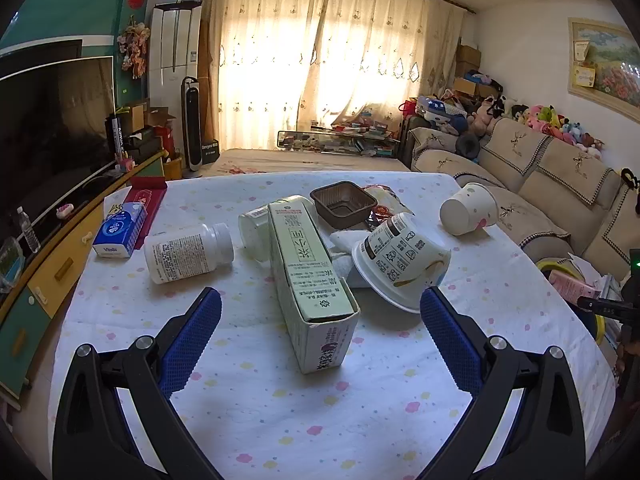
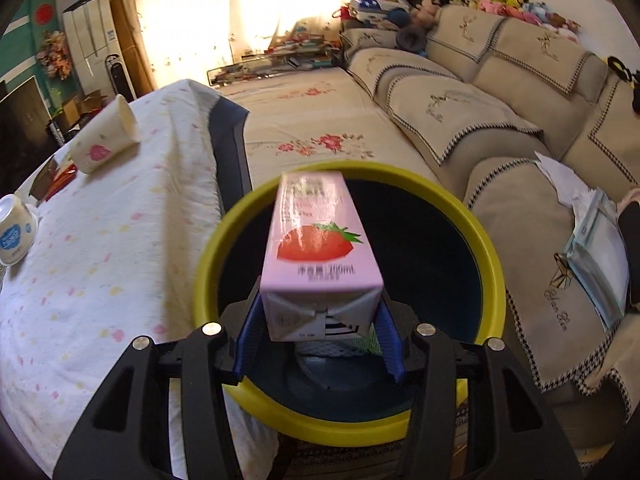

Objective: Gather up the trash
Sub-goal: 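Carry the milk carton with the right gripper into the yellow bin and release, then reach the left gripper to the green tea carton and grasp it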

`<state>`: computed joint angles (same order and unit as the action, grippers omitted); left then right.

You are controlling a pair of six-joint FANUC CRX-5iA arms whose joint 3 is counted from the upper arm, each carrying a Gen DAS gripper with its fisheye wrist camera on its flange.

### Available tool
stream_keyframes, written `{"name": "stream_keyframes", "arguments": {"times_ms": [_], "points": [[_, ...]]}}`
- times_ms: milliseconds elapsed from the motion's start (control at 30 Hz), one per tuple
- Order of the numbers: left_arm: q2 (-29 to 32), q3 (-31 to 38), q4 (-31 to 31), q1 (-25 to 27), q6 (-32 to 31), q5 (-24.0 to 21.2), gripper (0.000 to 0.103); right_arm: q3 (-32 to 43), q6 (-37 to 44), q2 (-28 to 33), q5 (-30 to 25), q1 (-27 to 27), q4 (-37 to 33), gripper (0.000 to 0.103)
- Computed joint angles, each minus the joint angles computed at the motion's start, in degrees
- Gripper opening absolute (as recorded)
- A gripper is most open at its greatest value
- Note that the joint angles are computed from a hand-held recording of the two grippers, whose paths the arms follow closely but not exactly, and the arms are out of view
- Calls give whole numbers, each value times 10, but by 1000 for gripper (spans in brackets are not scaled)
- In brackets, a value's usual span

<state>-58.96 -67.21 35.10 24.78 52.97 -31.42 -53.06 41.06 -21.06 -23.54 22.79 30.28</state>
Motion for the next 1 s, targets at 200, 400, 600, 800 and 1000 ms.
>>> {"name": "stream_keyframes", "arguments": {"times_ms": [200,400,600,800,1000], "points": [[15,5,-9,-7,9,5,98,1,-11,8,-2,-3,-9,55],[52,21,-53,-20,54,21,98,0,-5,0,-1,6,-24,55],[104,39,-75,-37,86,38,90,5,23,1,4,4,-59,55],[134,24,17,-12,29,28,70,3,29,-5,8,3,-68,55],[150,17,58,-10,-2,29,56,5,37,-5,7,2,-77,55]]}}
